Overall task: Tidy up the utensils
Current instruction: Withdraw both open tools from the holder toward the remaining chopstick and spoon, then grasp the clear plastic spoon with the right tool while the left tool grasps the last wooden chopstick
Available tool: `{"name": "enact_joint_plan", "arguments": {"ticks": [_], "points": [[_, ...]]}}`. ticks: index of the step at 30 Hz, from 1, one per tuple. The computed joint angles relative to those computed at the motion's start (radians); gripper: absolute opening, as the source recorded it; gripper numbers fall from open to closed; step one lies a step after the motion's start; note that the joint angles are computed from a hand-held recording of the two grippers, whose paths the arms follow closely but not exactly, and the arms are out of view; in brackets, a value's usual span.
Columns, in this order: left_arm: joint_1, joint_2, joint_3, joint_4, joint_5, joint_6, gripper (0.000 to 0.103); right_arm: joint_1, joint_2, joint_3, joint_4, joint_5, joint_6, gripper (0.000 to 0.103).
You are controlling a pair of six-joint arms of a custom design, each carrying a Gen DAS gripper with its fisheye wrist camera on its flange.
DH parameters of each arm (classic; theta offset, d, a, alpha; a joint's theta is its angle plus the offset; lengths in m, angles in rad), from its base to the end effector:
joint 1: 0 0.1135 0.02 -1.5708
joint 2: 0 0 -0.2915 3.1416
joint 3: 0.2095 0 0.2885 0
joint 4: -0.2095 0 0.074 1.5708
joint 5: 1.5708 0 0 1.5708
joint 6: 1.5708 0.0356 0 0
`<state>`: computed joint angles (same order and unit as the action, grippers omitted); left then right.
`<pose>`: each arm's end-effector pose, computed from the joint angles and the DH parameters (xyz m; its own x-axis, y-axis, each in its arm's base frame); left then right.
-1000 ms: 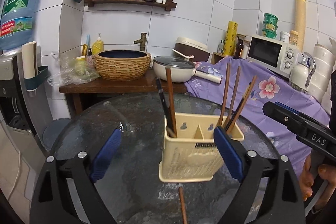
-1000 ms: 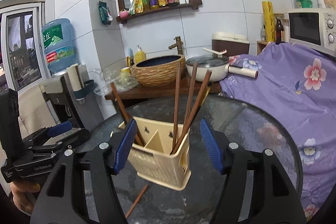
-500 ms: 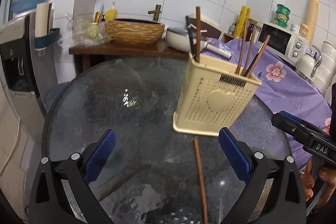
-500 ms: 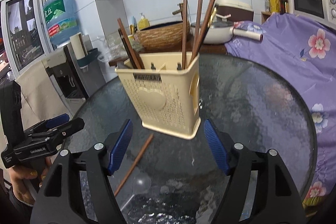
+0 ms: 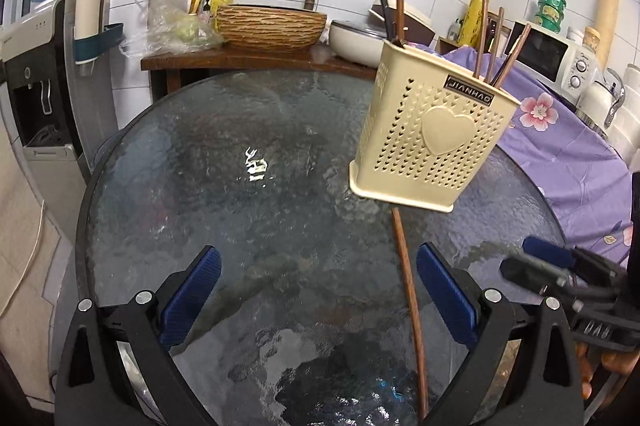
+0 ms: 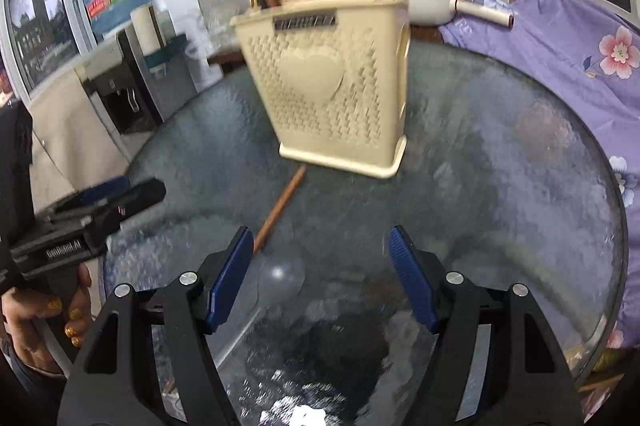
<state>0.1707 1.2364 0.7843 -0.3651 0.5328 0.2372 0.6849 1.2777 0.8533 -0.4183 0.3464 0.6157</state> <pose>0.2751 0.0291 0.2432 -0.6524 0.0929 -0.7521 0.3596 0.9116 -0.1992 0.2316 0.1736 0.2508 -0.7145 0.1178 -0.6896 -0.0090 0.9841 0.1774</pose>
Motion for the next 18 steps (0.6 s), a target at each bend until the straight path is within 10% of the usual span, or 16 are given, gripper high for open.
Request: {"name": "enact_joint_plan", "arguments": {"ticks": [18], "points": [[0.041, 0.005, -0.015, -0.015, 0.01, 0.013, 0.096, 0.11, 0.24, 0.108, -0.083, 0.047, 0.088, 0.057]]}}
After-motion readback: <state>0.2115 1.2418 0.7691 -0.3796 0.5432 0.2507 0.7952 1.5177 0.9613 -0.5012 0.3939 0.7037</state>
